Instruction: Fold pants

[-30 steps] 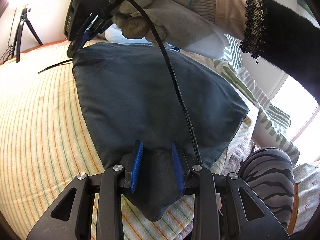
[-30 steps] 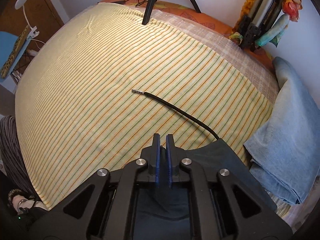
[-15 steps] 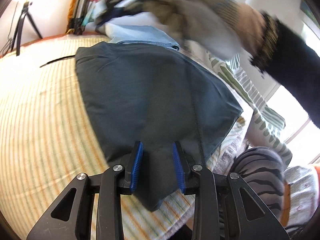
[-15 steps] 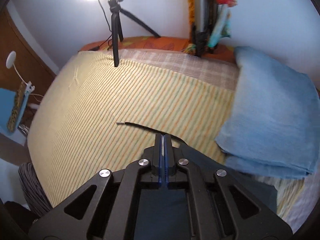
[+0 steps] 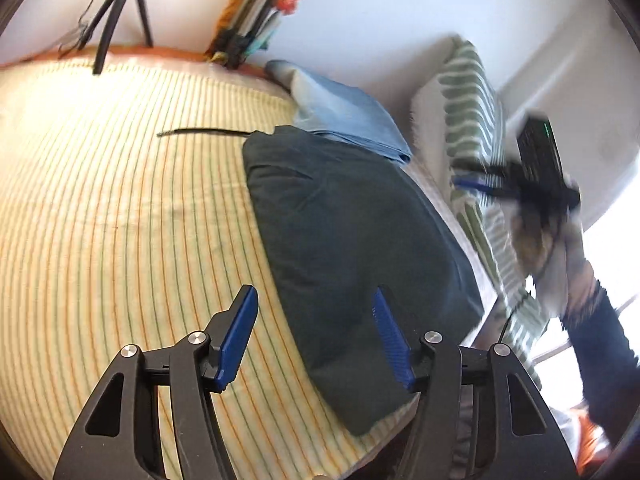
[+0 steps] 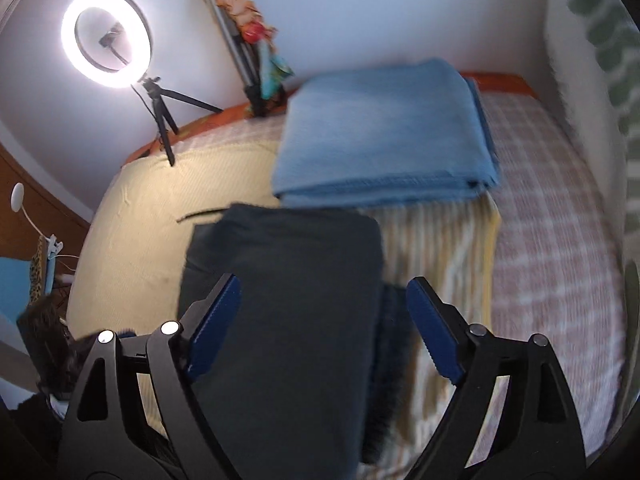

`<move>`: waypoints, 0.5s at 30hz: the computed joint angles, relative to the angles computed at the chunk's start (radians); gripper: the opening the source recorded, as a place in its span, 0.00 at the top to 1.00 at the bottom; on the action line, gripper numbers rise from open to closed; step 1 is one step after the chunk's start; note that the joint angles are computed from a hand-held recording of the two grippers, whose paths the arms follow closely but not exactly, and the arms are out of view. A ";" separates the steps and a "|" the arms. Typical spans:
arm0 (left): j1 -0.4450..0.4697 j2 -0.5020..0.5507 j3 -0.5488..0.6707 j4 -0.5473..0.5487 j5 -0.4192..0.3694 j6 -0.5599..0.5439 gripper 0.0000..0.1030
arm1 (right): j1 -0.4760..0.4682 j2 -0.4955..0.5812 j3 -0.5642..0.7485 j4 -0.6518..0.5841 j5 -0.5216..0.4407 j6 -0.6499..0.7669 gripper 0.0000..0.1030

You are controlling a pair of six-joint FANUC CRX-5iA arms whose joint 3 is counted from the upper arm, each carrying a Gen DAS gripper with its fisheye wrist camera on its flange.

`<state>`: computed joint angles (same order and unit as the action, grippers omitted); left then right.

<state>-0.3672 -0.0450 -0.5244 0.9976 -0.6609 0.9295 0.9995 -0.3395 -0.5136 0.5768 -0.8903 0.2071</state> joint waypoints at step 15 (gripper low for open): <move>-0.003 0.198 0.132 0.031 -0.114 0.117 0.43 | -0.189 -0.027 -0.056 -0.527 0.292 0.310 0.15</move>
<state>-0.3699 0.1526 -0.3924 1.0291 -0.7751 1.0461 0.8108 -0.3669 -0.5693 0.0502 -0.5983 0.5168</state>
